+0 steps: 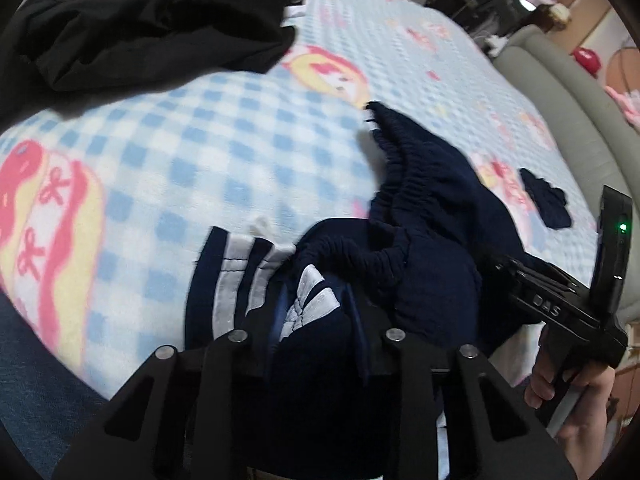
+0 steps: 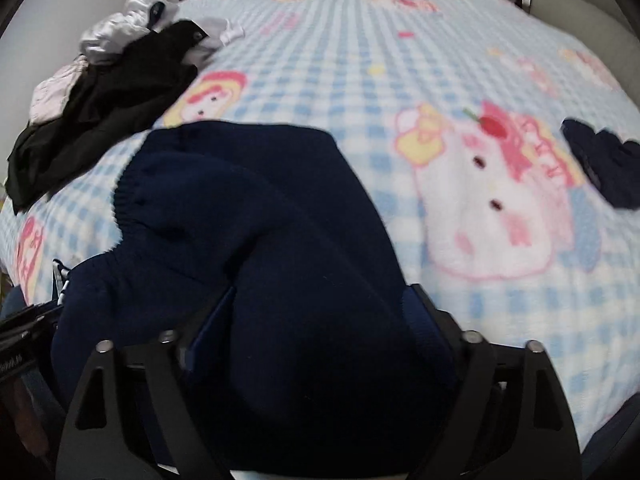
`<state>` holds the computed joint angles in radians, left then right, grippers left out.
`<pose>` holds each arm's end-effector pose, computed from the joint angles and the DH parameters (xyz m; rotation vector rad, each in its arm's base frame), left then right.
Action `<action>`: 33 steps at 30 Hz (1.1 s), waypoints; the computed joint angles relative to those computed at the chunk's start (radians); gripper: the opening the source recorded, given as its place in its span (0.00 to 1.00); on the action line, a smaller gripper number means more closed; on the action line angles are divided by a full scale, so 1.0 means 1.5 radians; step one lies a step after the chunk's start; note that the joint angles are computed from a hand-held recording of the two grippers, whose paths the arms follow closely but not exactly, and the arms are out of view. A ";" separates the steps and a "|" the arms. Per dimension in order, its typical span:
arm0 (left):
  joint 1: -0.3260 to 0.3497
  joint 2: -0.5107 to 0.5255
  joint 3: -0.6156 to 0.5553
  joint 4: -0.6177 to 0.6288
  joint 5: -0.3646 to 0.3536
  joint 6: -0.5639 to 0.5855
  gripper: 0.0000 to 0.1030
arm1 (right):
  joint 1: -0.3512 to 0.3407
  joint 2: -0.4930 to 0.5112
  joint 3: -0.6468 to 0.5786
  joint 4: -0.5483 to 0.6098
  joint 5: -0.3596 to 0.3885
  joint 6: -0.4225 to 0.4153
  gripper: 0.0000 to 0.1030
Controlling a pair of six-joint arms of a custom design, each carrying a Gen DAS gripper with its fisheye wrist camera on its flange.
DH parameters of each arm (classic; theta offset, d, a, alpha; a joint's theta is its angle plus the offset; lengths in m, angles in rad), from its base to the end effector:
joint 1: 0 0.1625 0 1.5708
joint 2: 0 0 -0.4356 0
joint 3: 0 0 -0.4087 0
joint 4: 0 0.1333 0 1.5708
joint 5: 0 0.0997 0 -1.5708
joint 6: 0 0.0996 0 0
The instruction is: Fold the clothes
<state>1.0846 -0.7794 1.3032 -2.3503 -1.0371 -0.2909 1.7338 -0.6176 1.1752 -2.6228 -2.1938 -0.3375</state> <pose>-0.2027 -0.7773 0.2065 0.1676 2.6774 -0.5966 0.2086 -0.8049 0.1746 0.4105 -2.4034 0.5428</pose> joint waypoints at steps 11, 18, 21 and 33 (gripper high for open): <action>-0.045 0.099 -0.152 -0.043 -0.115 0.154 0.24 | 0.001 -0.030 0.016 -0.110 -0.111 -0.054 0.24; -0.052 0.106 -0.156 -0.002 -0.069 0.136 0.24 | 0.012 -0.083 0.065 -0.221 -0.218 -0.101 0.28; -0.037 0.096 -0.138 0.045 -0.051 0.083 0.24 | 0.004 -0.137 0.099 -0.141 -0.107 0.013 0.43; -0.019 0.033 -0.038 0.024 -0.104 0.059 0.29 | 0.012 0.013 -0.076 0.047 -0.005 -0.005 0.91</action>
<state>1.0561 -0.7302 1.2466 -2.3139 -1.1925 -0.2024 1.7514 -0.5982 1.0611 -2.5523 -2.2008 -0.3452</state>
